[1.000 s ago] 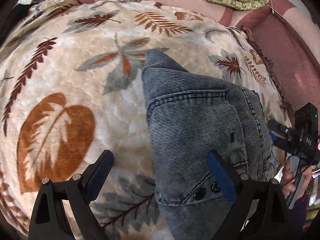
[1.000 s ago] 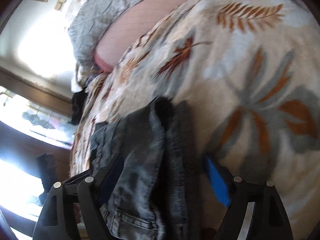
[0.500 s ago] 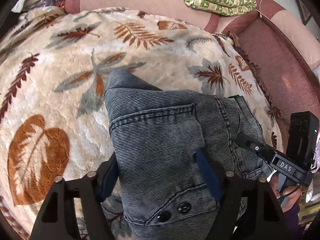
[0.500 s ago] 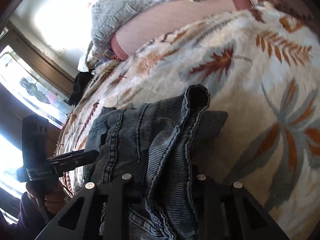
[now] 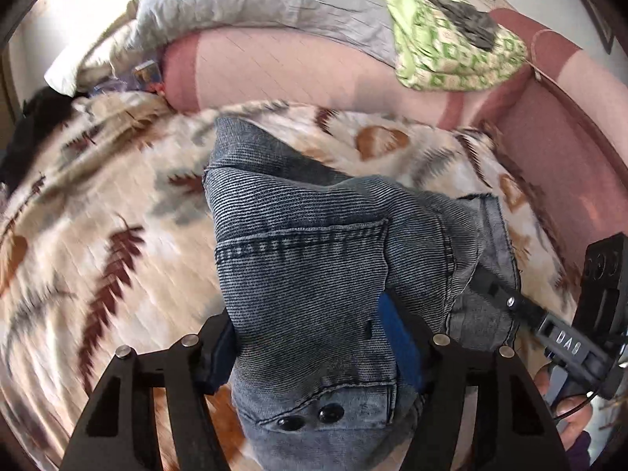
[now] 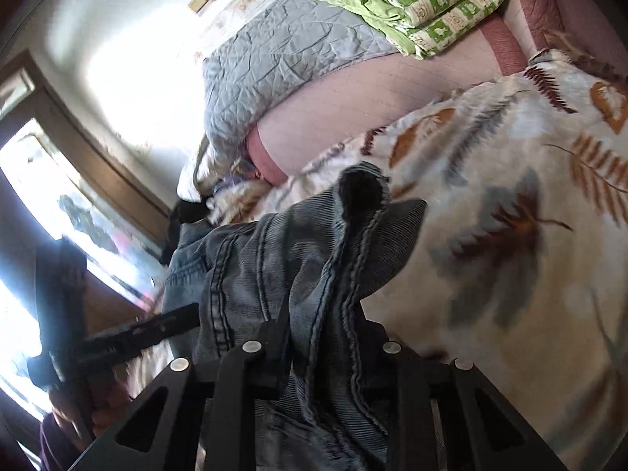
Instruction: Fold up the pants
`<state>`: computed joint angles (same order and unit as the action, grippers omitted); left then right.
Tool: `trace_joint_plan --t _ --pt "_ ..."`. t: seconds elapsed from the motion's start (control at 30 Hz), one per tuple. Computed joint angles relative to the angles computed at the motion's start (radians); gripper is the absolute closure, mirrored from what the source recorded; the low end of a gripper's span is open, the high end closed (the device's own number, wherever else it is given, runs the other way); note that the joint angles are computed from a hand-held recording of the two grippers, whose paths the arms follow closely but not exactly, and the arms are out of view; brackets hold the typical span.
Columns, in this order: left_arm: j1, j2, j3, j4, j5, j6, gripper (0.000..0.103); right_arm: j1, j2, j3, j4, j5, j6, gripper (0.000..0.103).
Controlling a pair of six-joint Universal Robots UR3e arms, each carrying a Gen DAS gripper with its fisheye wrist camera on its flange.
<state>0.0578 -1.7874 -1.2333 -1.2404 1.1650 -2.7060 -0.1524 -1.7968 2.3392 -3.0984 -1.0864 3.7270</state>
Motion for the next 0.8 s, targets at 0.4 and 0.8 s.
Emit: trace_joint_plan --t 0.4,0.8 --pt "-0.042 -0.195 -0.049 0.230 0.209 -0.123 0.034 0.054 0.258 -0.232 0.220 -0.161 -0.045 0.054" --pt "0.186 0.636 -0.684 0.544 0.161 -0.029 0.013 0.496 -0.123 -0.040 0.006 -0.718 -0.082 0.043"
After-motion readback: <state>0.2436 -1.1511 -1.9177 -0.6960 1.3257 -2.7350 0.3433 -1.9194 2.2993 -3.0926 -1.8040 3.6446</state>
